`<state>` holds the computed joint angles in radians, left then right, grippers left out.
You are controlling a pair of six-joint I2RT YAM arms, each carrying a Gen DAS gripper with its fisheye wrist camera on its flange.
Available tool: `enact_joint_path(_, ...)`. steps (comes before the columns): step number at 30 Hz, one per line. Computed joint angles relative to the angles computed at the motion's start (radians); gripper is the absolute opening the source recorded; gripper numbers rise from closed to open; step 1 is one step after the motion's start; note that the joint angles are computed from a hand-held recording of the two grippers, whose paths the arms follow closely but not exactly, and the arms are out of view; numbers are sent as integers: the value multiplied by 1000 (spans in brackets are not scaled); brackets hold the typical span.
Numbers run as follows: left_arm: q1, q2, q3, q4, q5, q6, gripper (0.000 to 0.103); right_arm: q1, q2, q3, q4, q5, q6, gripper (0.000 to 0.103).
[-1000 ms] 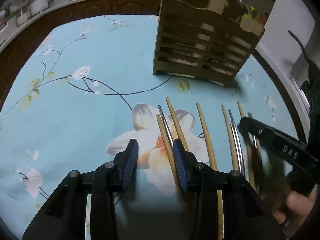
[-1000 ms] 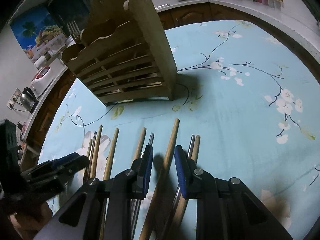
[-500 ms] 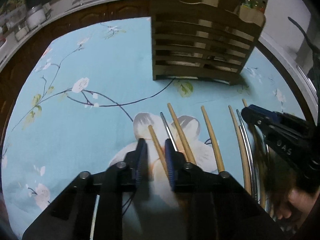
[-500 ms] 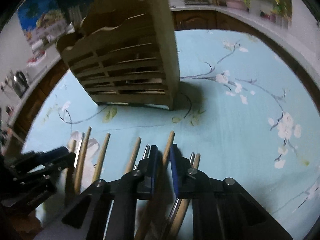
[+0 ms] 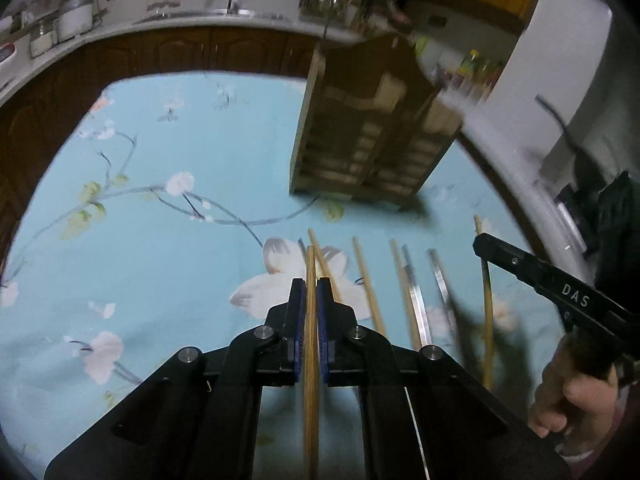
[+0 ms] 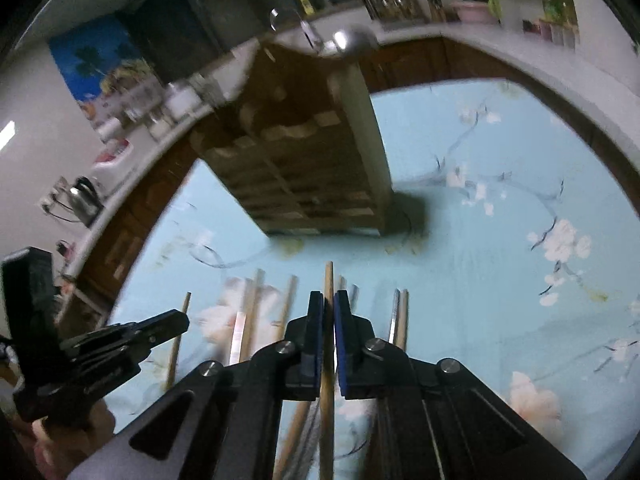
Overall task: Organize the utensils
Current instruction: 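Lift both chopsticks, lower them into the wooden holder, open both tools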
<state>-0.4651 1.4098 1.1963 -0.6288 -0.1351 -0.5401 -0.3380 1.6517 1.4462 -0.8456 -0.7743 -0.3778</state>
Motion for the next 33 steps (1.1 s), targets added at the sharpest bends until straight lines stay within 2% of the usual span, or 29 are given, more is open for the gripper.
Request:
enact_joint_path(8,-4,-195,-6,-52,1,-13,5,-107,-77,100,-129,-155,-45,5)
enact_joint_path(15,-49,-278,49,-107,-74,0,5,-161,-108,180,-160,-229,-39,5)
enact_joint_path(24,-36,-276,126,-109,-109,45,5,-166,-128,219,-86,-254,42,5)
enact_joint_path(33,31,-235,182,-53,-75,83,5,-145,-95,275,17,-237,156,5)
